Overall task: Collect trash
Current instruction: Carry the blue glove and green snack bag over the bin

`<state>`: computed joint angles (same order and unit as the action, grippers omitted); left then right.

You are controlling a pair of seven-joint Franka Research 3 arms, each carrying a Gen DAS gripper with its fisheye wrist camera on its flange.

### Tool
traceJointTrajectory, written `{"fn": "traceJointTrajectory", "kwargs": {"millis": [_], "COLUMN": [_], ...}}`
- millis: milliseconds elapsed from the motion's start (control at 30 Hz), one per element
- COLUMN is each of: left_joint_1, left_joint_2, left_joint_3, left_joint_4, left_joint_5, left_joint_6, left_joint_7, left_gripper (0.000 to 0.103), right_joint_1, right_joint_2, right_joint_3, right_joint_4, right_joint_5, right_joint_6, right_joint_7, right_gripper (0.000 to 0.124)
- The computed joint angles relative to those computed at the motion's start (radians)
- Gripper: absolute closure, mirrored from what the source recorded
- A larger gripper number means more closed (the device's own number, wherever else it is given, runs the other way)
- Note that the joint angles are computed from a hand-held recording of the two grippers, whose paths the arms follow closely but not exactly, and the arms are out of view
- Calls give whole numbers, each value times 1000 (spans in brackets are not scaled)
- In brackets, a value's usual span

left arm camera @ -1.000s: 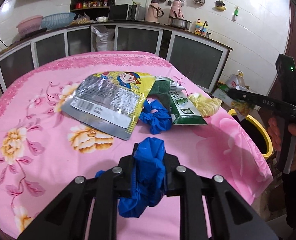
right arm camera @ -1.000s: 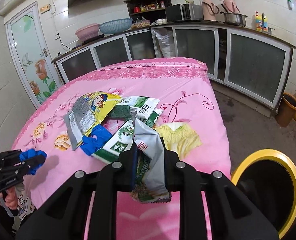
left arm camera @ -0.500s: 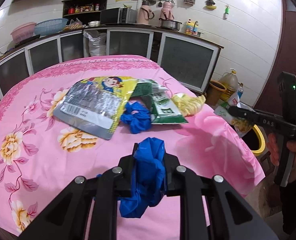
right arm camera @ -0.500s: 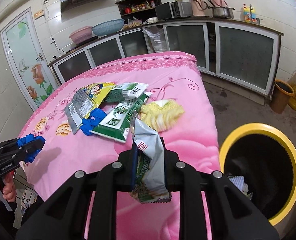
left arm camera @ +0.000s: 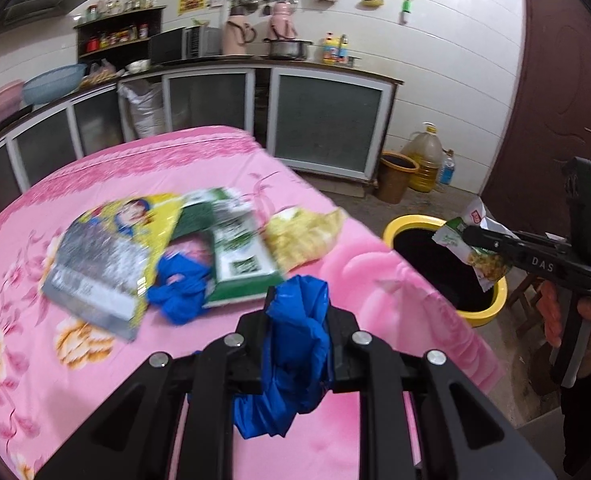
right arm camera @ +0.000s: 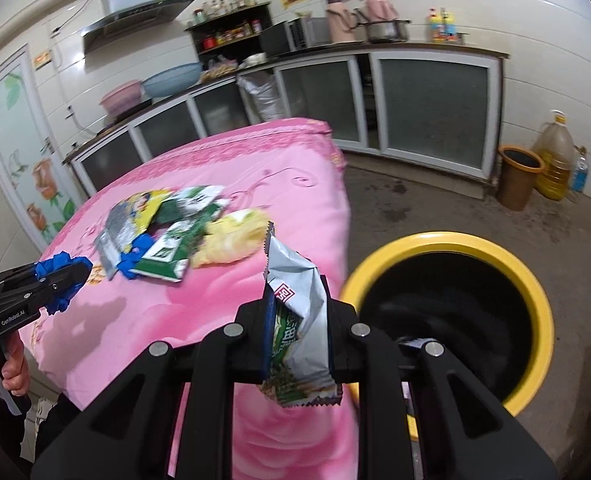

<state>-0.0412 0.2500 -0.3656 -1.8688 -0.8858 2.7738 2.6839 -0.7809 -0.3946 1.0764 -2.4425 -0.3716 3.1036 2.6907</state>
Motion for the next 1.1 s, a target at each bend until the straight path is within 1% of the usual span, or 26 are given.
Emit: {"fn": "traceJointTrajectory", "kwargs": {"millis": [133, 300, 433, 600, 700, 800, 1100], "left_joint_1": [-28, -65, -91, -119, -139, -155, -243], "left_joint_2": [24, 80, 138, 224, 272, 319, 453], "left_joint_3": [-21, -47, -69, -95, -106, -114, -100], "left_joint_4": [31, 95, 159, 253, 303, 359, 532], "left_joint_5": [26, 103, 190, 312, 383, 447, 617], "left_joint_6": [0, -12, -23, -53, -57, -82, -147], "left_joint_7": [-9, -57, -119, -203, -246, -293, -426], "left_gripper": [86, 86, 86, 86, 86, 86, 86], "right_joint_1": [70, 113, 121, 107, 88, 75, 31], "right_joint_2": [-61, -103, -124, -118, -112, -104, -86], "right_joint_3": [-90, -155, -186, -202, -195, -193, -176], "right_joint_4": [-68, -126, -161, -187, -195, -202, -222], "right_joint_5": [27, 44, 52, 57, 53, 55, 70], "right_joint_6": [-9, -12, -16, -11, -11, 0, 11], "right_joint_7": [10, 22, 29, 37, 40, 44, 51], "right_gripper": [105, 105, 105, 105, 105, 105, 105]}}
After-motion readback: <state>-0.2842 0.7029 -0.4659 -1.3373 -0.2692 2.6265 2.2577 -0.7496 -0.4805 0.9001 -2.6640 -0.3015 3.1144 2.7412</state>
